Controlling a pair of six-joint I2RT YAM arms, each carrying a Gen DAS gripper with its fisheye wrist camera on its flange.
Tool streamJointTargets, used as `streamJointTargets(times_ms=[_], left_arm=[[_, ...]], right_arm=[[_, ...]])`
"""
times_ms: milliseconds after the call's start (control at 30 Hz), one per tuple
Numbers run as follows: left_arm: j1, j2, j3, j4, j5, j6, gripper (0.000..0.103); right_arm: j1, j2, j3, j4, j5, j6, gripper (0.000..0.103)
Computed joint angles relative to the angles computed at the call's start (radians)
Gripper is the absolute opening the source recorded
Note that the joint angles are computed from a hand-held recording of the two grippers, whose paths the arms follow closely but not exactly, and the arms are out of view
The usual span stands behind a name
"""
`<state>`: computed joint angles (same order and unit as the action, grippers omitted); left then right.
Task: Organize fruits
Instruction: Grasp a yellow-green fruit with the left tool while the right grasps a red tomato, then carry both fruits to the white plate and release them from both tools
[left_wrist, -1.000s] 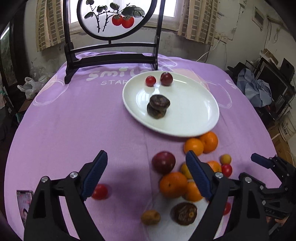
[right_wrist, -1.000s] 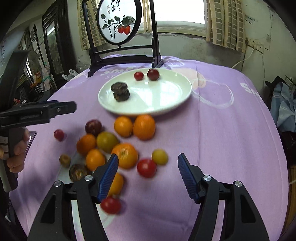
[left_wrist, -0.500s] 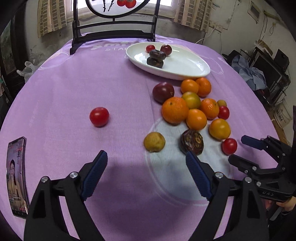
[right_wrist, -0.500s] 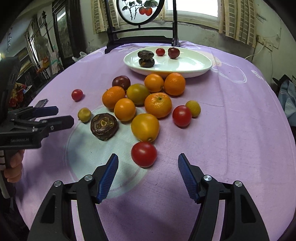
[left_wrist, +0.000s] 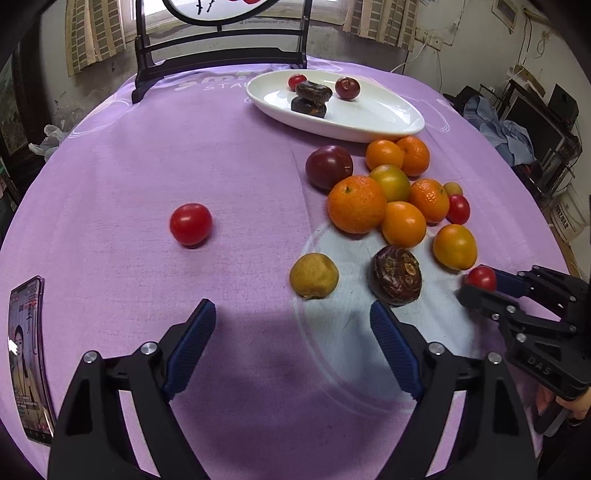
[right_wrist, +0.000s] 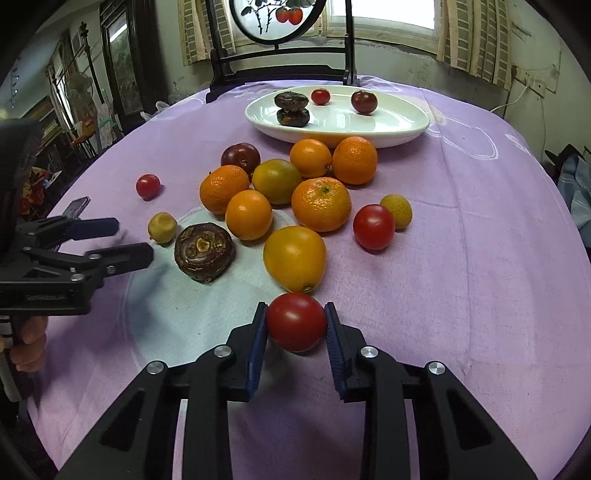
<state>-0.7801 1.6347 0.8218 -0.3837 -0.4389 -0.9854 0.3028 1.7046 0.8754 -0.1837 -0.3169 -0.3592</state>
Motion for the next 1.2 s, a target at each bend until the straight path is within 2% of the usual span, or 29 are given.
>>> streamJointTargets(times_ms=[100,167,333,367,400,567,667,833,933,1067,1200], left_arm=[[0.027,0.053,0.038,0.002,0.028,0.039,0.07],[0.036,0.081,0.064,-0.007,0.019,0.053,0.066],[0.052,0.11,0.109,-0.049,0.004,0.074,0.048],[0.046,0.117,0.122,-0.067,-0.003,0.077,0.041],[0.038,0.119,0.128,-0.075,-0.008,0.082,0.03],[0.027,0.067,0.096,-0.055,0.036,0.073,0.029],[0.034,-0.011,0.1,-0.079,0.013,0.103,0.029],[0.104,-0.046,0.257,-0.15,-0.064,0.241,0.029],[0.197,0.014,0.379,-0.139,-0.061,0.323,0.029],[0.319,0.173,0.562,-0.169,-0.044,0.371,0.029],[0.42,0.324,0.694,-0.179,0.032,0.4,0.029]], right_arm=[[-0.031,-0.021,-0.01,-0.012,-0.036,-0.001,0.031],[-0.052,-0.031,-0.017,-0.014,-0.053,-0.003,0.031],[-0.082,-0.035,-0.019,-0.024,-0.075,-0.002,0.031],[-0.085,-0.034,-0.017,-0.026,-0.078,0.002,0.031],[-0.087,-0.036,-0.017,-0.027,-0.079,0.005,0.031],[-0.092,-0.07,-0.018,-0.044,-0.093,-0.007,0.031],[-0.105,-0.112,0.023,-0.083,-0.121,-0.014,0.031],[-0.093,-0.117,0.182,-0.113,-0.151,-0.007,0.031],[-0.052,-0.02,0.32,-0.107,-0.13,0.014,0.031],[-0.005,0.207,0.576,-0.171,-0.084,0.064,0.031],[0.027,0.413,0.808,-0.258,-0.025,0.085,0.031]])
